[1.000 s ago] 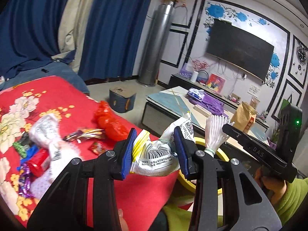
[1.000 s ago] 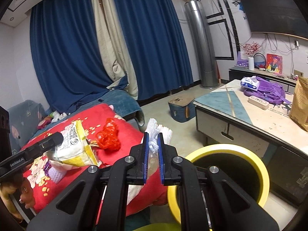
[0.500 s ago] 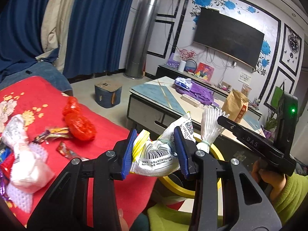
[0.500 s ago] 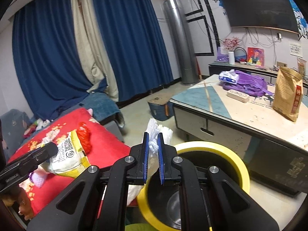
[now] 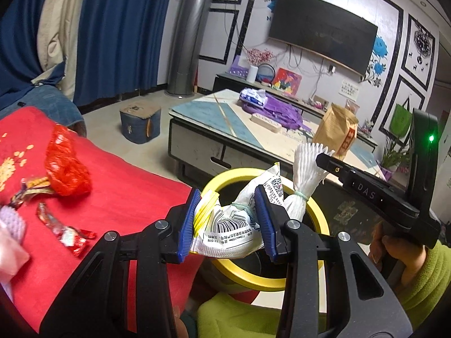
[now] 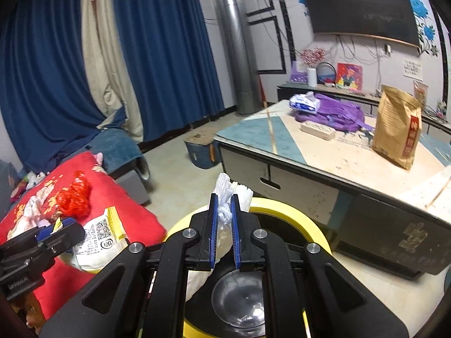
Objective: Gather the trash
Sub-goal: 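Carry both held wrappers over the yellow-rimmed bin and open both grippers, then move both open grippers back over the bed toward the remaining trash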
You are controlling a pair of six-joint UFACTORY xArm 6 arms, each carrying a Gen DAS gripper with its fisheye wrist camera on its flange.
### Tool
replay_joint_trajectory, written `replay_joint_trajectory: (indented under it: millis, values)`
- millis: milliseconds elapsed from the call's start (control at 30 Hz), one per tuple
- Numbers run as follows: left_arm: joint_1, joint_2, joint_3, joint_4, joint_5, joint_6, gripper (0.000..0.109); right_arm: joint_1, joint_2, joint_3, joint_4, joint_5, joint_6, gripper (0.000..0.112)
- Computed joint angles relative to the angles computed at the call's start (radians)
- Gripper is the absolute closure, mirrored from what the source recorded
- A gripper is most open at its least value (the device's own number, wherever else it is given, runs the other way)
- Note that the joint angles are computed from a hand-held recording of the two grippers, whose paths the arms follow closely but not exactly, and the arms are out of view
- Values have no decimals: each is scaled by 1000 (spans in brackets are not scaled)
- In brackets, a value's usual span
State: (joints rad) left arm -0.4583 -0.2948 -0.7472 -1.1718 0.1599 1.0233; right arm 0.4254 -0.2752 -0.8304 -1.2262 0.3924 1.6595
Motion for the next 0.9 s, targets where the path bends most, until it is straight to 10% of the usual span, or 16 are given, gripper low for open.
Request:
replay_joint_trajectory:
  millis: [300, 467, 900]
  values:
    - [-33, 123, -55, 136, 16, -90, 75, -27, 8, 23, 90, 22, -42, 102]
    - [-39, 152, -81, 61, 59, 7, 70, -36, 0, 37, 115, 31, -33, 81]
    - [-8, 87, -42, 6, 21, -22, 16, -32, -19, 40, 74, 11, 21, 66]
